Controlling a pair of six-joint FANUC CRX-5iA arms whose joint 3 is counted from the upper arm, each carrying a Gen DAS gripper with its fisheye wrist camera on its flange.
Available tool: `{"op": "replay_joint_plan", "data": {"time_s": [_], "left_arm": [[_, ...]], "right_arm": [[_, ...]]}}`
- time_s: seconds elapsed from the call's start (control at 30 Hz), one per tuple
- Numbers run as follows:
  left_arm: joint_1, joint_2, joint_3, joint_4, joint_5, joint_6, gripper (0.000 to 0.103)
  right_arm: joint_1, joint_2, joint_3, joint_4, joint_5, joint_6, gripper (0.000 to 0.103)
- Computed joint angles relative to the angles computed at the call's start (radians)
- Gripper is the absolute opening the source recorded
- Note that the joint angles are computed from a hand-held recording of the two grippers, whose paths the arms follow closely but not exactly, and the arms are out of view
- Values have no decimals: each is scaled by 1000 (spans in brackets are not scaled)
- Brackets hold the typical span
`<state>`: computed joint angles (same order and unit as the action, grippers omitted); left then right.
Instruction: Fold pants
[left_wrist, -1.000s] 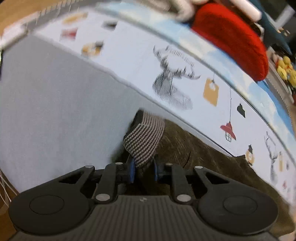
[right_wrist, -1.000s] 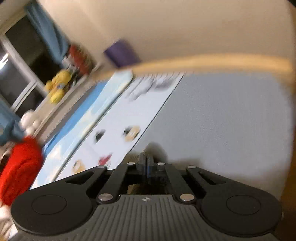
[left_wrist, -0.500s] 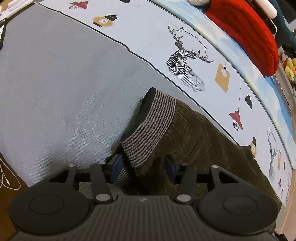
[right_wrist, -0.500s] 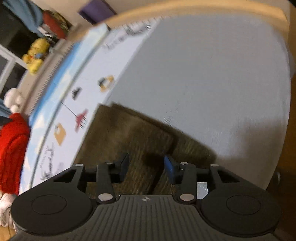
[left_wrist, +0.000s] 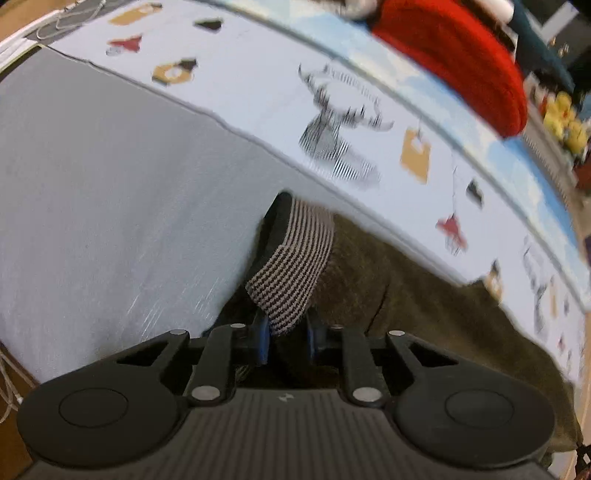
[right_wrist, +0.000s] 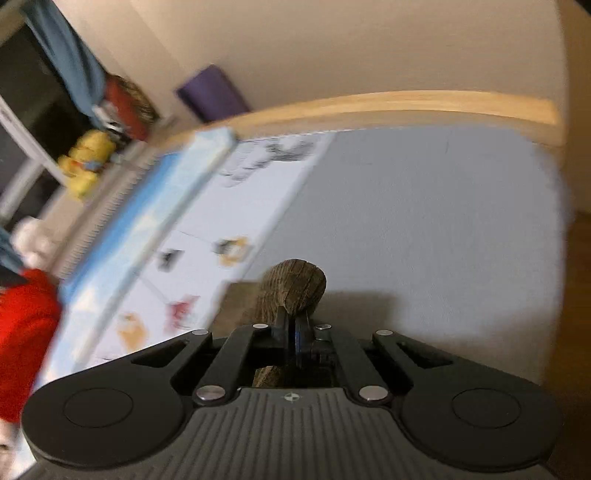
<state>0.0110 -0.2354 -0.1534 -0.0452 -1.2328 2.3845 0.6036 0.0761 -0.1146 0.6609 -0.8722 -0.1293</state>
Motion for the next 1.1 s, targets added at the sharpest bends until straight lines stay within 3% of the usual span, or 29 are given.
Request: {"op": "replay_joint_plan", "data": {"time_s": [0.1,0.17,0.27,0.33,0.47,0.57,0.67,0.73,0.77,0.8,0.87,0.93,1.1], "left_arm": [[11,39,11,24,-78,-63,23],[22,38,6,39,-88,-81,27],[14,27,25,-3,-102,-44,40],[-17,15,48,-66,-95,4,41],[-139,45,154,-279,-132,55,41],[-144,24,132,-258,-23,1,41],[-122,36,101,-152,44,-129,41],[-125,82,119,-119,-9,-200,41],[-125,129,141,-109,-80,-229,37],[-105,177,149,-66,-164,-259,24],[-85,204,139,-18,-206,-282,18],[-96,199,153,-37,-198,-290,18],[-112,137,155,-105,-85,-201,35]], "right_arm": [[-29,78,149,-295,-202,232,3],[-48,97,182,-393,-248,313,3],[-23,71,156,-320,-235,298,12],[12,57,137,-234,-229,274,20],[50,46,110,-90,-192,282,23],[58,43,99,-53,-116,336,23],[25,87,176,-204,-45,527,31],[2,157,303,-396,-146,700,39],[-8,206,379,-469,-253,763,39],[-18,259,443,-529,-360,818,39],[-8,295,491,-513,-422,868,39],[6,285,481,-457,-382,825,40],[25,228,395,-370,-96,701,43]]}}
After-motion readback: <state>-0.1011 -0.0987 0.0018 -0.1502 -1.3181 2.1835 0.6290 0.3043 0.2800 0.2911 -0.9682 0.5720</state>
